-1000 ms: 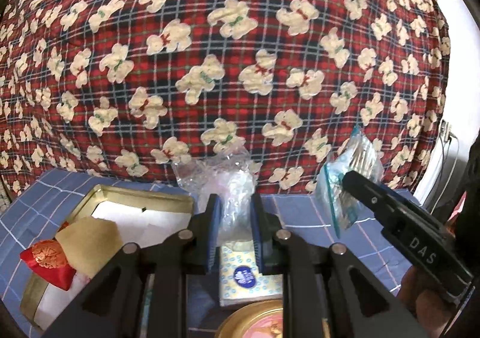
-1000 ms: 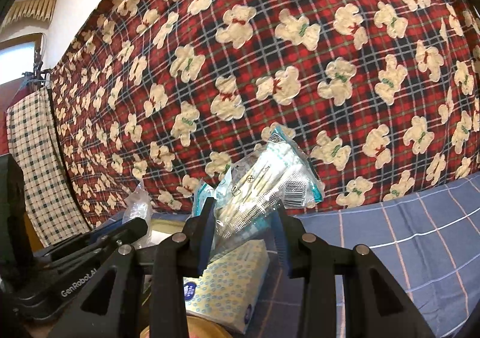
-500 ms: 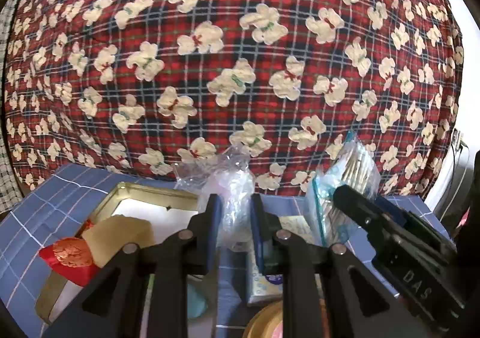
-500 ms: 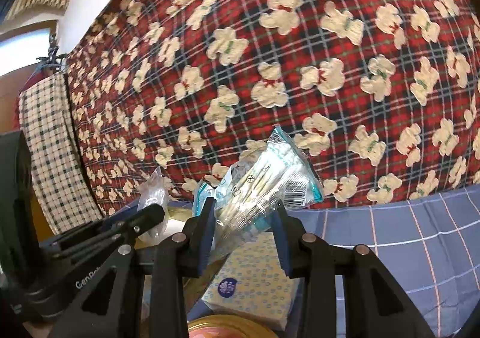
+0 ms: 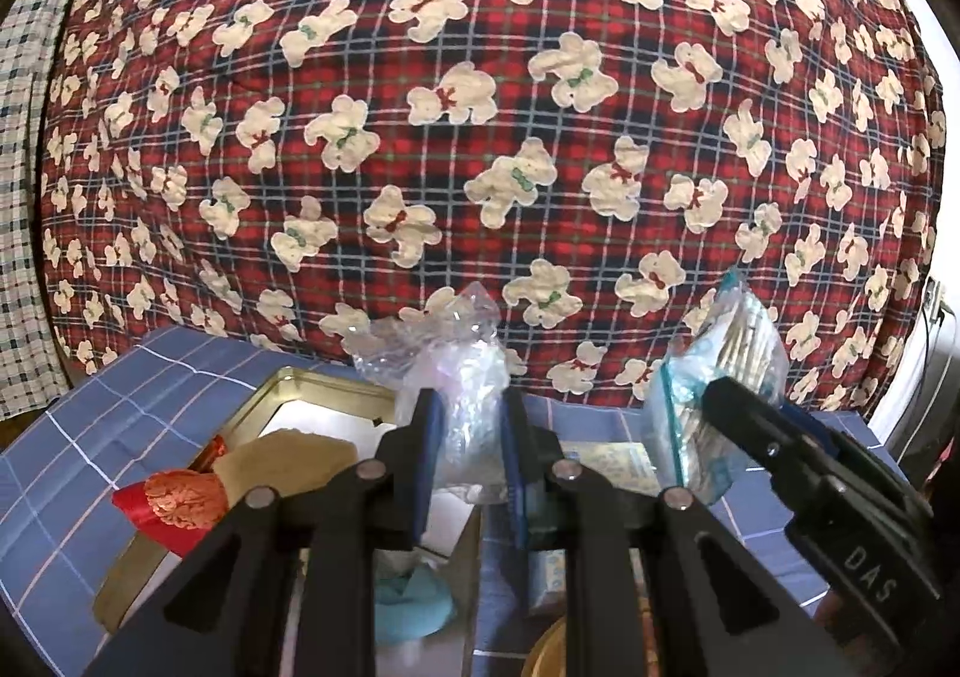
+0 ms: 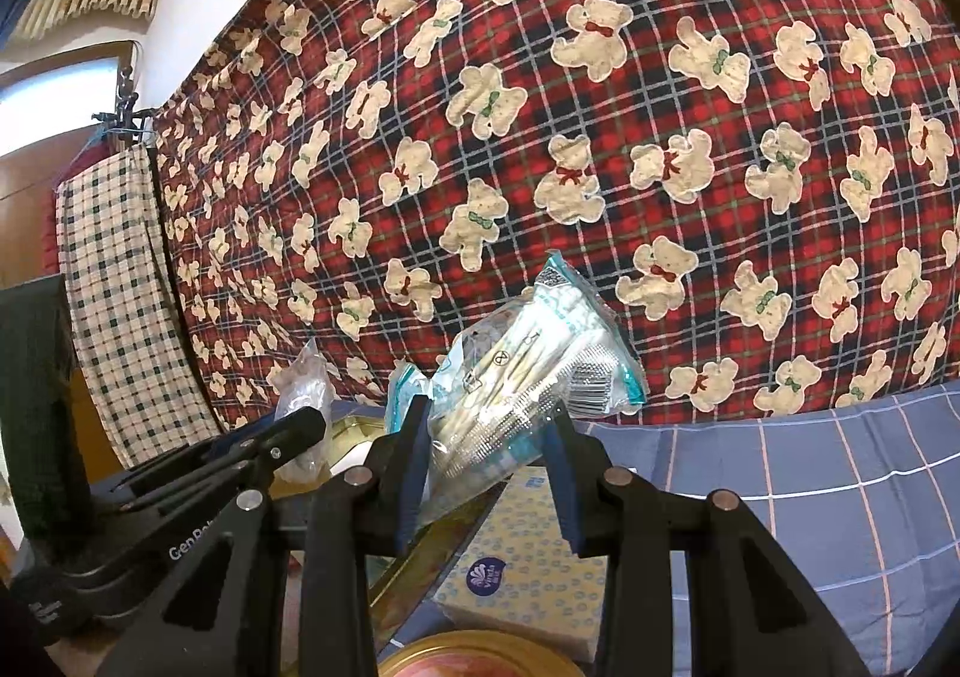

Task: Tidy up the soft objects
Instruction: 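Lift the swab bag and clear bag and carry them over the gold tray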

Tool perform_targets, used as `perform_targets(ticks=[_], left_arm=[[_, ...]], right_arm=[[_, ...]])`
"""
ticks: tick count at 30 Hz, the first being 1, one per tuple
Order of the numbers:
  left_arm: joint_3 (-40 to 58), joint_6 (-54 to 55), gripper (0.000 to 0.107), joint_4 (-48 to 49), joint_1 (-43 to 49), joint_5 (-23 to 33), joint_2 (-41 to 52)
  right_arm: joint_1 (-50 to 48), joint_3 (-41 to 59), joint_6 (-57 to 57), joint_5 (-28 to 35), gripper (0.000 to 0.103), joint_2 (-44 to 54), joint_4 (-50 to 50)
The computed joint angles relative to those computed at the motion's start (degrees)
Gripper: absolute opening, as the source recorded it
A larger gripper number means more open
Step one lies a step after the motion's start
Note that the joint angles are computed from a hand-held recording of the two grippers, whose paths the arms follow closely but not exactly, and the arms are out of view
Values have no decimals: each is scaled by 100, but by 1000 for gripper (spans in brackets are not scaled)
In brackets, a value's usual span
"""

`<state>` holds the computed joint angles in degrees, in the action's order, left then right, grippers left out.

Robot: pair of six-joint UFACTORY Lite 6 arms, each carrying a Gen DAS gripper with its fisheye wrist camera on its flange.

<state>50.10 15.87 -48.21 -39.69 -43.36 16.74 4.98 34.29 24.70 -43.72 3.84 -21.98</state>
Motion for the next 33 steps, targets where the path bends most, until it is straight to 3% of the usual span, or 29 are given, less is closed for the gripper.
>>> perform_targets(ticks=[33], left_arm=[[-697,-341,18,-63,-61,-800,-405]], right_arm=[[669,-221,-333,-227,39,-165,472]])
